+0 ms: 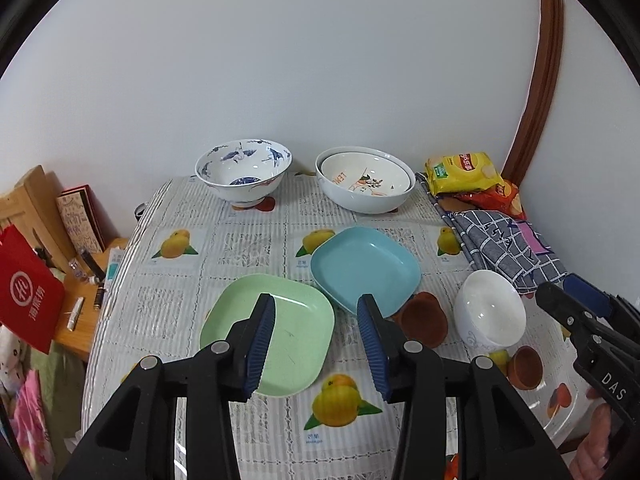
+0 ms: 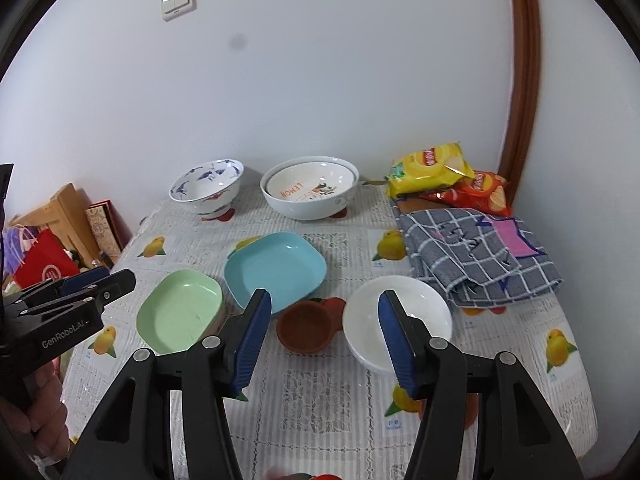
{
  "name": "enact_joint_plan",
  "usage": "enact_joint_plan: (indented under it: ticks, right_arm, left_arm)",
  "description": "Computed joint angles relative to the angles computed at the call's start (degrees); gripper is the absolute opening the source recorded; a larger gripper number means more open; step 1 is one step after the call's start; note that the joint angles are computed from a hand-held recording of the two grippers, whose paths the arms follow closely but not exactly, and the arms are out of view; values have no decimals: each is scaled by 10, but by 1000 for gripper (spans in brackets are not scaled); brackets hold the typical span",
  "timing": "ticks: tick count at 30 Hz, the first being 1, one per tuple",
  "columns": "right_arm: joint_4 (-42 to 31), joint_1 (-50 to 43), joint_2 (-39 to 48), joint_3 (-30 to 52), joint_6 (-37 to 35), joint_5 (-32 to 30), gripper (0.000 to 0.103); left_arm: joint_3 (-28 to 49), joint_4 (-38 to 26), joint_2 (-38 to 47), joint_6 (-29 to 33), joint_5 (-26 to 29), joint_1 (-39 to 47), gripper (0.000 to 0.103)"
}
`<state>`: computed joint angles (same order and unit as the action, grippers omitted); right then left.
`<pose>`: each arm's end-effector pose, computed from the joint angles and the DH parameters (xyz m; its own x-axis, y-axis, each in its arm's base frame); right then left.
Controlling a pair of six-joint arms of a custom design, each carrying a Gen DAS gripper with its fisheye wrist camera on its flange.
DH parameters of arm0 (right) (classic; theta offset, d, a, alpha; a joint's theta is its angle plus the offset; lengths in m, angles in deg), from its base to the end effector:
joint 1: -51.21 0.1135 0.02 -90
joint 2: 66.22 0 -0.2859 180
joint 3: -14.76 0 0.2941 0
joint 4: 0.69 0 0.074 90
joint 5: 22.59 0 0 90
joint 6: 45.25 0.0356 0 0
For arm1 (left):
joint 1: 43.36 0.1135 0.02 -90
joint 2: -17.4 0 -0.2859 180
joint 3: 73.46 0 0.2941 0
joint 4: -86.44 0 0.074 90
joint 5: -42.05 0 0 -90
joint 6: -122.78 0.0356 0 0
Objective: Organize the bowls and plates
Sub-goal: 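Move both grippers toward the blue plate, then close both grippers on the blue plate rim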
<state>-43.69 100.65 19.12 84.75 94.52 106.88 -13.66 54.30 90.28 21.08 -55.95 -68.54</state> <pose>0.2341 0.2388 0.2342 -0.6397 0.1590 -0.7520 0.1839 0.9816 0.0511 0.2729 -0.1228 0.2426 -0.6965 0.1055 -0.7098 0.1954 0.9796 -0.0461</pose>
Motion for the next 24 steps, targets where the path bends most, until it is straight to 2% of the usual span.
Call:
enact_joint_plan:
  ticks: [5, 10, 24]
  right_arm:
    - [40, -38, 16, 7, -43, -18, 56]
    - [83, -95, 36, 13, -71, -72, 56]
    - [158, -190, 198, 95, -135, -189, 56]
  left_arm:
    - [45, -11, 58, 9, 6, 11, 40]
    - [88, -17, 119, 11, 18, 26, 40]
    - [190, -15, 277, 11, 12, 37, 40]
